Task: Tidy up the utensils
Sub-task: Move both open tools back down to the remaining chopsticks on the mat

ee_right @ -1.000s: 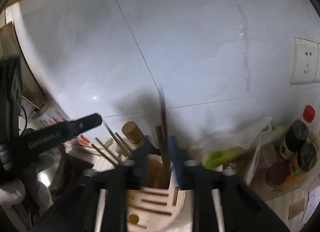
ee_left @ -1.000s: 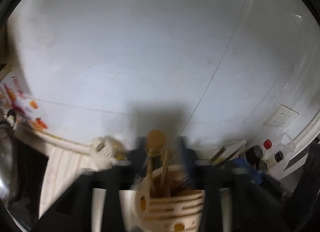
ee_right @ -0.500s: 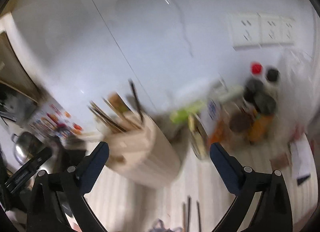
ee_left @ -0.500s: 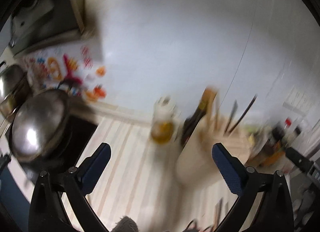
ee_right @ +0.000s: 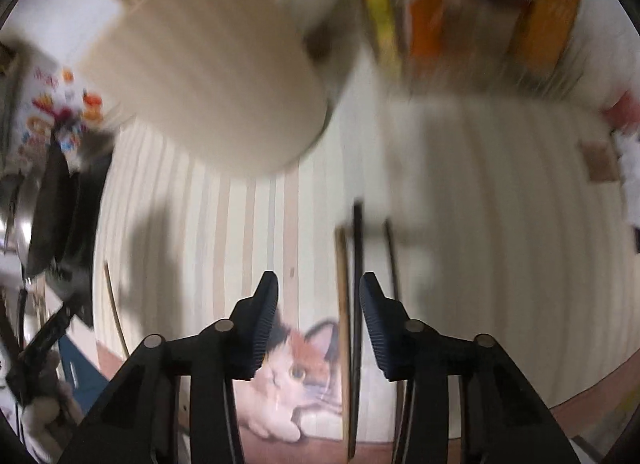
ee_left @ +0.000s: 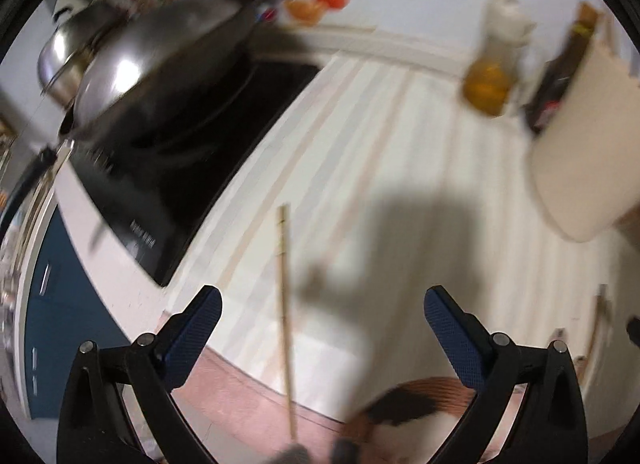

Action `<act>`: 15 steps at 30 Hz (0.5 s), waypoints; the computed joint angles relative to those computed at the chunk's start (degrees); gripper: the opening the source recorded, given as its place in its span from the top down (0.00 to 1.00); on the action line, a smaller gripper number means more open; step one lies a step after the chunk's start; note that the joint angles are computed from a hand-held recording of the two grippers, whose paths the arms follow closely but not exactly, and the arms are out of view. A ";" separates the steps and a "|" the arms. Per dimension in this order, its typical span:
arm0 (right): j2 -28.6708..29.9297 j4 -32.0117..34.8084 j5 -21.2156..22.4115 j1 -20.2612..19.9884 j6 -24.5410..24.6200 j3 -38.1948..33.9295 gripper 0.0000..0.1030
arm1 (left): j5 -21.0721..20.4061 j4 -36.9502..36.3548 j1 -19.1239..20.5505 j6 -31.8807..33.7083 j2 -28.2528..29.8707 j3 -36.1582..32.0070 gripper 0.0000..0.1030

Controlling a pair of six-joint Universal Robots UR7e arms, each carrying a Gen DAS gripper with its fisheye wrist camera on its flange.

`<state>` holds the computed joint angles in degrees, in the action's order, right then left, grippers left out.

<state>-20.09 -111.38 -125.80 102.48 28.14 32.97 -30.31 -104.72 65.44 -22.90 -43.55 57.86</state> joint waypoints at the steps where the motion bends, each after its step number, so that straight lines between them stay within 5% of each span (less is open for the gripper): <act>1: 0.19 0.39 1.12 -0.28 0.16 0.31 0.66 | 0.47 1.67 0.58 -1.48 0.07 -0.23 0.02; 5: 2.63 3.36 2.39 -0.92 0.42 -2.36 0.81 | -0.03 9.14 3.40 -5.65 2.08 -4.27 0.15; 9: 6.47 8.07 0.58 -1.16 1.26 -8.53 0.83 | -0.43 15.39 5.11 -7.22 4.91 -8.72 0.29; 13: 9.97 13.82 -2.11 -1.26 2.73 -14.44 0.94 | 0.89 14.46 5.48 -5.74 5.73 -8.88 0.32; 15: 10.82 15.41 -2.03 -1.42 3.13 -15.51 0.95 | -1.50 10.19 5.62 -2.63 5.12 -7.60 0.61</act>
<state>-9.28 -95.97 -127.83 101.07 31.26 17.46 -31.81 -94.53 71.06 -25.53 -38.44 50.26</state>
